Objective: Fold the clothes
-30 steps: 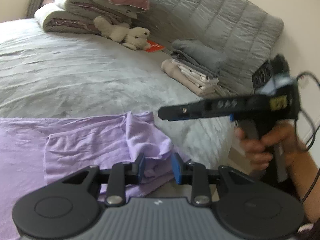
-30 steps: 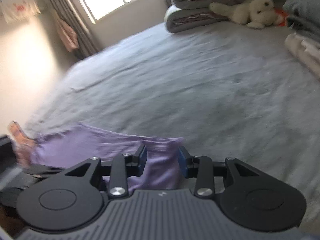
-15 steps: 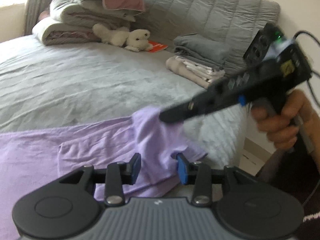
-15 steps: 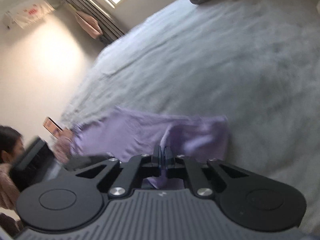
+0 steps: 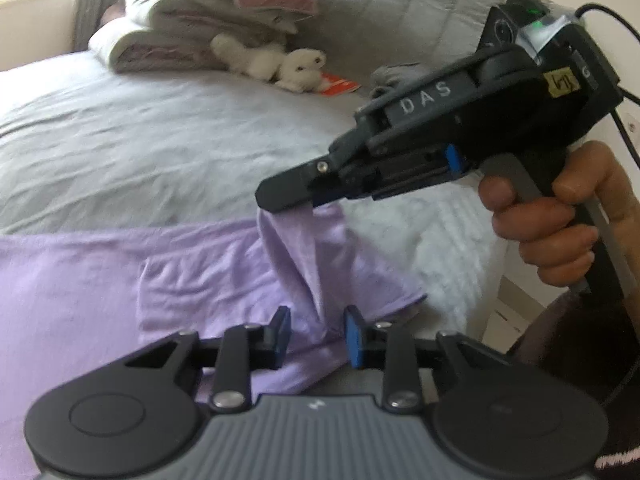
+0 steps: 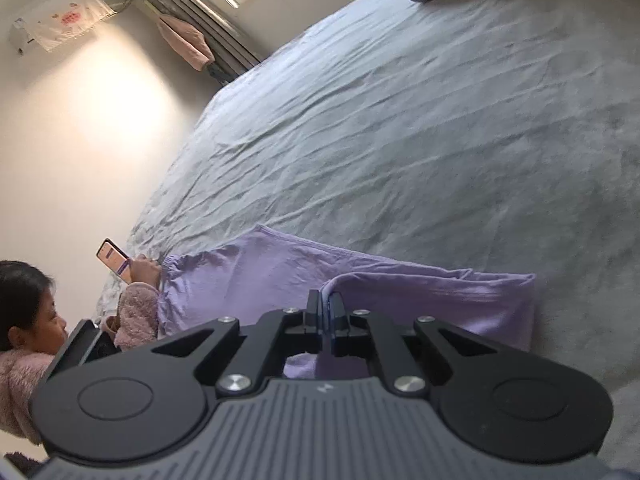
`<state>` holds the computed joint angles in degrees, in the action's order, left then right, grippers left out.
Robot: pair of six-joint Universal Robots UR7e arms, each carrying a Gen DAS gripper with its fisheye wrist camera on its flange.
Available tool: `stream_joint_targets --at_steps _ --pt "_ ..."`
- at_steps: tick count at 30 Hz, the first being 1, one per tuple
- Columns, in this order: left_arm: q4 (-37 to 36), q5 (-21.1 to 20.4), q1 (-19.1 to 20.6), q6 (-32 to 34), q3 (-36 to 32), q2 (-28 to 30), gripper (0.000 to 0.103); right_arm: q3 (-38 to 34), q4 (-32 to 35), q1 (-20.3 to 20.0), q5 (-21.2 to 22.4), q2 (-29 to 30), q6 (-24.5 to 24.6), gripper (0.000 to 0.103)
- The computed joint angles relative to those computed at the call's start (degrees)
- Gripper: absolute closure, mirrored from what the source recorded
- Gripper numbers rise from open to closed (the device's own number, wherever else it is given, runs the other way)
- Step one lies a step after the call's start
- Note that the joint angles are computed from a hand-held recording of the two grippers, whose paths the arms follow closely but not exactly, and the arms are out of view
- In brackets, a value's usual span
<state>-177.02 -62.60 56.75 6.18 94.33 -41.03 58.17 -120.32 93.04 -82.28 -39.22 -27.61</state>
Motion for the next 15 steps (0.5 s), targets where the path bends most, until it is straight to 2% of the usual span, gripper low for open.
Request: stream_joint_targets --at_steps 5,6,8,11,15 --pt "-1.7 -1.16 0.55 -3.75 1.29 -1.1 0.074 0.0 0.18 0.85 -0.82 0.88 0.35 0.096" --pt "-1.88 -1.48 0.82 -5.29 1.33 -1.21 0.078 0.04 0.13 1.04 -0.99 1.04 0.27 0.096" --pt "-0.53 -2.48 1.45 -9.82 1.13 -1.63 0.102 0.03 -0.63 1.39 -2.25 1.49 0.66 0.096" --pt "3.06 -4.16 2.51 -16.58 1.21 -3.28 0.102 0.21 -2.4 1.86 -4.4 2.14 1.33 0.096" --pt "1.64 -4.03 3.28 -21.8 3.3 -6.03 0.102 0.99 -5.06 1.95 -4.72 2.86 1.67 0.096"
